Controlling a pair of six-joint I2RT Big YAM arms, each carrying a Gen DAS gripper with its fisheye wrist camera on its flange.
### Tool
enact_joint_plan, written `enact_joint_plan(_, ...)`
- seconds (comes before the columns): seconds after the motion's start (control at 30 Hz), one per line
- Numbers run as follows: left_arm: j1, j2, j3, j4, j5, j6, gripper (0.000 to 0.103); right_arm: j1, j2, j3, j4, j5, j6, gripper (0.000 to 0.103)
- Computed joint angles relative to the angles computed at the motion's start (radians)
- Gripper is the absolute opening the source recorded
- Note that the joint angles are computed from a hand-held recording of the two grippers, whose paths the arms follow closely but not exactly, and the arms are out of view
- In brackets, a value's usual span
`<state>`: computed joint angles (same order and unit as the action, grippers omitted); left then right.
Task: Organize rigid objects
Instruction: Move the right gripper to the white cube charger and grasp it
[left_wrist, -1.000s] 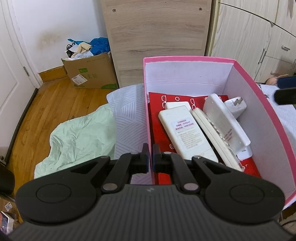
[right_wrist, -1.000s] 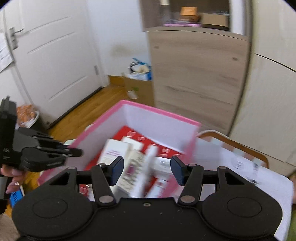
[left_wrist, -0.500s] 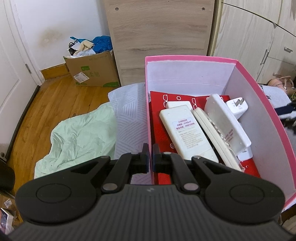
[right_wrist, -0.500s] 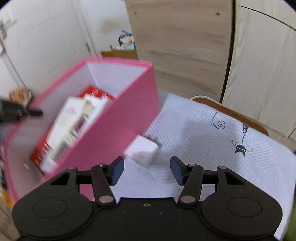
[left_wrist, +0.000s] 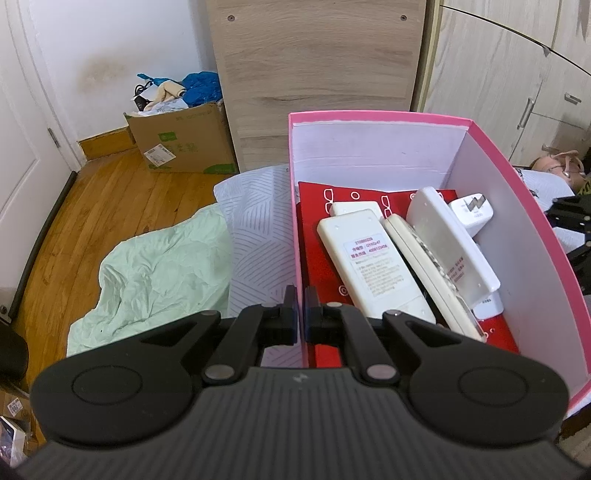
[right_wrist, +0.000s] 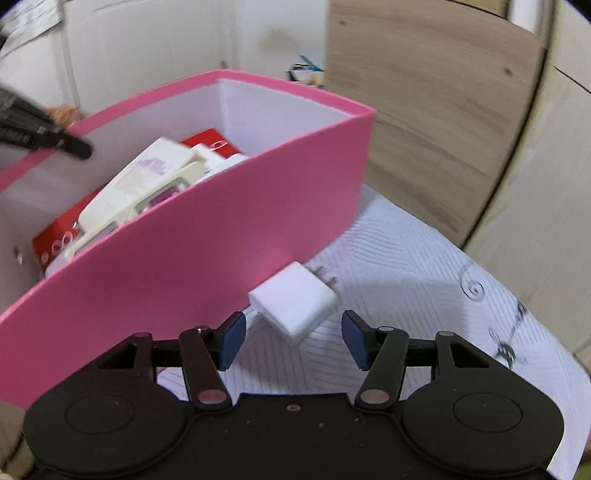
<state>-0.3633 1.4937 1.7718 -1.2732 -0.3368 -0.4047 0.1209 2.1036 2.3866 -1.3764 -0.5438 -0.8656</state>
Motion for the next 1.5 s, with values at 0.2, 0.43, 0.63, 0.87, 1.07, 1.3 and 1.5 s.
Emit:
enact_joint_plan(0.2, -0.001, 0.005, 0.006, -0.008, -0.001, -0.011, 0.003, 0.011, 0.034, 0.033, 0.018, -0.008, 0.024, 0.065)
enact_joint_plan(0.43, 0.005, -0.013, -0.020, 0.018, 0.015, 0.013, 0.003, 0.010, 0.044, 0.029, 0.038, -0.010, 0.053, 0.065)
enact_joint_plan(0.63, 0.005, -0.015, -0.023, 0.020, 0.015, 0.014, 0.003, 0.004, 0.035, 0.003, 0.056, -0.040, 0.052, 0.059)
enact_joint_plan(0.87, 0.005, -0.015, -0.023, 0.020, 0.015, 0.015, 0.003, -0.006, 0.043, 0.030, 0.013, -0.034, 0.011, 0.052)
enact_joint_plan(1.07, 0.004, 0.000, -0.005, 0.007, 0.004, -0.004, 0.003, -0.041, 0.021, 0.022, -0.021, 0.009, -0.044, 0.050)
enact_joint_plan(1.3, 0.001, 0.001, -0.003, 0.004, 0.000, -0.005, 0.003, -0.069, 0.004, -0.009, -0.009, 0.028, -0.008, 0.052)
enact_joint_plan(1.5, 0.002, 0.003, 0.001, -0.002, -0.002, -0.014, 0.003, -0.049, -0.027, -0.085, 0.112, 0.041, 0.044, 0.070)
